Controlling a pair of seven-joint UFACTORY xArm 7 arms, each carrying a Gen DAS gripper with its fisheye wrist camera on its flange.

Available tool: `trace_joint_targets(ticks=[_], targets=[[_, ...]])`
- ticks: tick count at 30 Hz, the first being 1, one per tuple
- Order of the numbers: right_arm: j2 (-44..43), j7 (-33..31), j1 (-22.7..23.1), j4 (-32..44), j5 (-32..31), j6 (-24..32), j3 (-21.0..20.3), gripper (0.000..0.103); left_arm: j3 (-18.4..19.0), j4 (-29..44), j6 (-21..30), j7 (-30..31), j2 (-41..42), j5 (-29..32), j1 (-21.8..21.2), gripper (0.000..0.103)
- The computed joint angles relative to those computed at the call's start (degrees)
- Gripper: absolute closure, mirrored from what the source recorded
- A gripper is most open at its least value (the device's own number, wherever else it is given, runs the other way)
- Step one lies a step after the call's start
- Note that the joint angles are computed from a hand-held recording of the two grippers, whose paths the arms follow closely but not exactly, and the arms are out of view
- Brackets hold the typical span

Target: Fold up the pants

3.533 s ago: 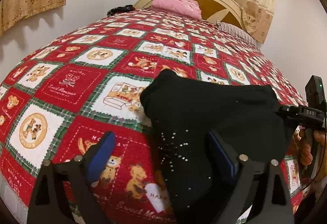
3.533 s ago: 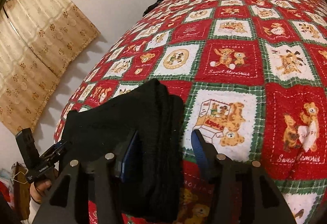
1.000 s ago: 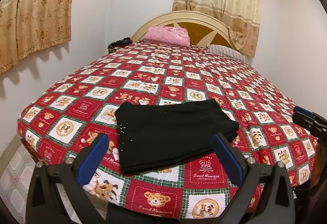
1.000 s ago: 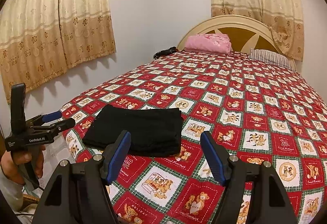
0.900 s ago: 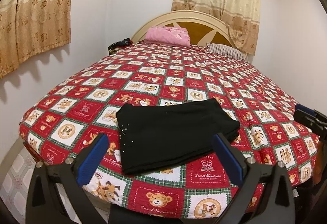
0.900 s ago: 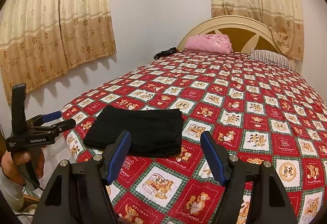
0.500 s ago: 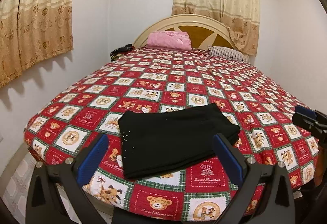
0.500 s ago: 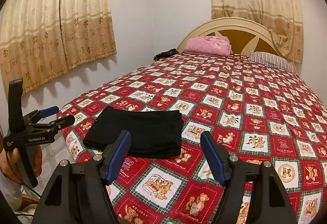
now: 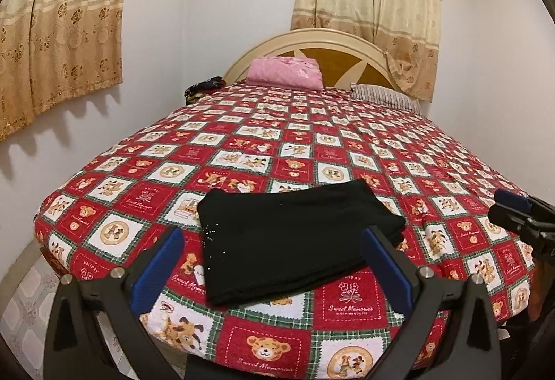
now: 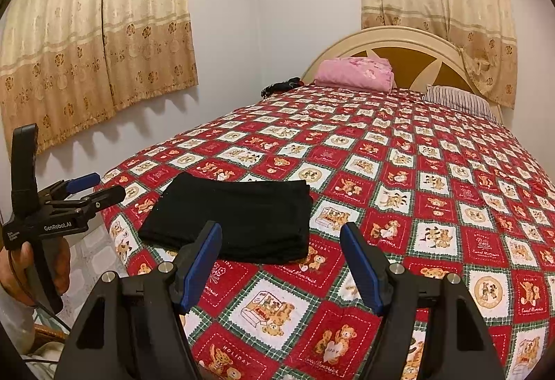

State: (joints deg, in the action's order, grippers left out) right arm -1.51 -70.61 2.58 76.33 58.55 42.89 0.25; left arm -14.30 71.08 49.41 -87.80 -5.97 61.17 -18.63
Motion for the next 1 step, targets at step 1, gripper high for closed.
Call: trace_joint_targets(ticks=[1], targets=[[0.0,0.1,0.0,0.0,-0.1,-0.1,0.0,0.031,0.2,-0.1,-1.0,0.6,0.0,-0.3,0.0,0.0]])
